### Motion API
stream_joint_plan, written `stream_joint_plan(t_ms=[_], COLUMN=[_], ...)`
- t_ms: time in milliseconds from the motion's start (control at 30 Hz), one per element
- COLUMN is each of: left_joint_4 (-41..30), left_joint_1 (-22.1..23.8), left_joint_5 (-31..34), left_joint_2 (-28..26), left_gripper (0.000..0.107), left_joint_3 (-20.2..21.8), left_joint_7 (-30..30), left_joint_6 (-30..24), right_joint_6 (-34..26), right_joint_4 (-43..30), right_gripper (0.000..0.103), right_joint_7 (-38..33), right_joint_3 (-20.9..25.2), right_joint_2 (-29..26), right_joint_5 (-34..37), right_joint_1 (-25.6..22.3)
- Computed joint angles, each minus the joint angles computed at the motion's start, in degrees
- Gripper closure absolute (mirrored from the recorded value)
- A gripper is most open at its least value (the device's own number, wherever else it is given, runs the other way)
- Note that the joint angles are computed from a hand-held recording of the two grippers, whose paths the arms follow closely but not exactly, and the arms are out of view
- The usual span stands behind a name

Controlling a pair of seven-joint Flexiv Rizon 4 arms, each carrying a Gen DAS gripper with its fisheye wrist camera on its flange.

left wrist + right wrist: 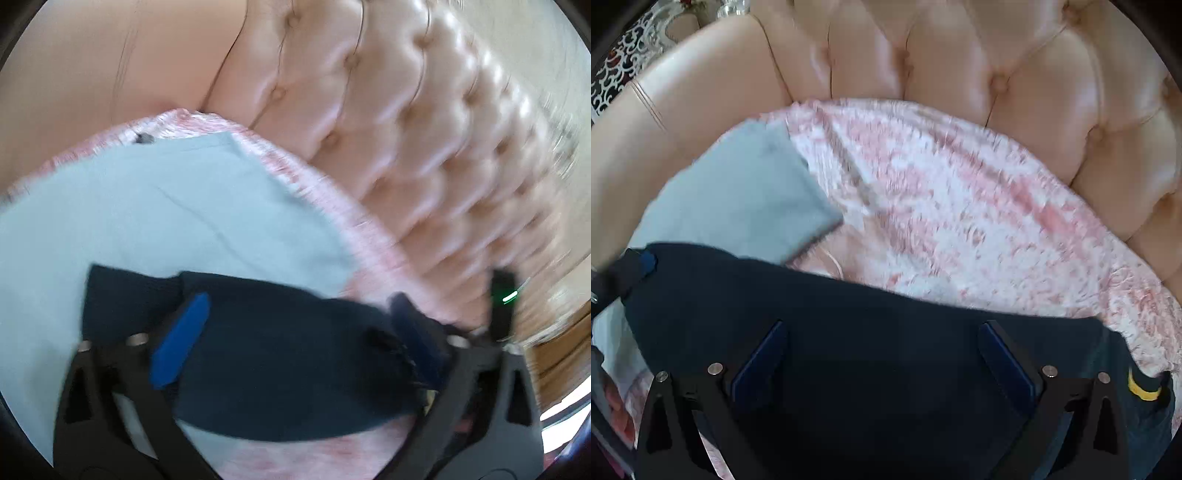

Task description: Fold clothes

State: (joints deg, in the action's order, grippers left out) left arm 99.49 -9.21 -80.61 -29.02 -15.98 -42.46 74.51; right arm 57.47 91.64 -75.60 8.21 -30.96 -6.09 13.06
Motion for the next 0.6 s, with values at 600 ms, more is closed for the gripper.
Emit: stream_joint_plan(t_ms=[600], left_joint_4=[3.34], left_joint_1=[2.94], left_joint_5=[9.33], left_joint_2=[-0.07], left_gripper=[0.004], left_joint_3=[-3.79], left_joint_7=[-2.61], left_joint_6=[7.92], right_joint_6=[-0.26], right_joint_4=[-5.08], right_gripper=[0.000], right_joint_7=[0.08], right_joint_3=[-0.46], right_joint_2=[-3.96], right_joint_5=[-4.65], right_joint_1=[3.20])
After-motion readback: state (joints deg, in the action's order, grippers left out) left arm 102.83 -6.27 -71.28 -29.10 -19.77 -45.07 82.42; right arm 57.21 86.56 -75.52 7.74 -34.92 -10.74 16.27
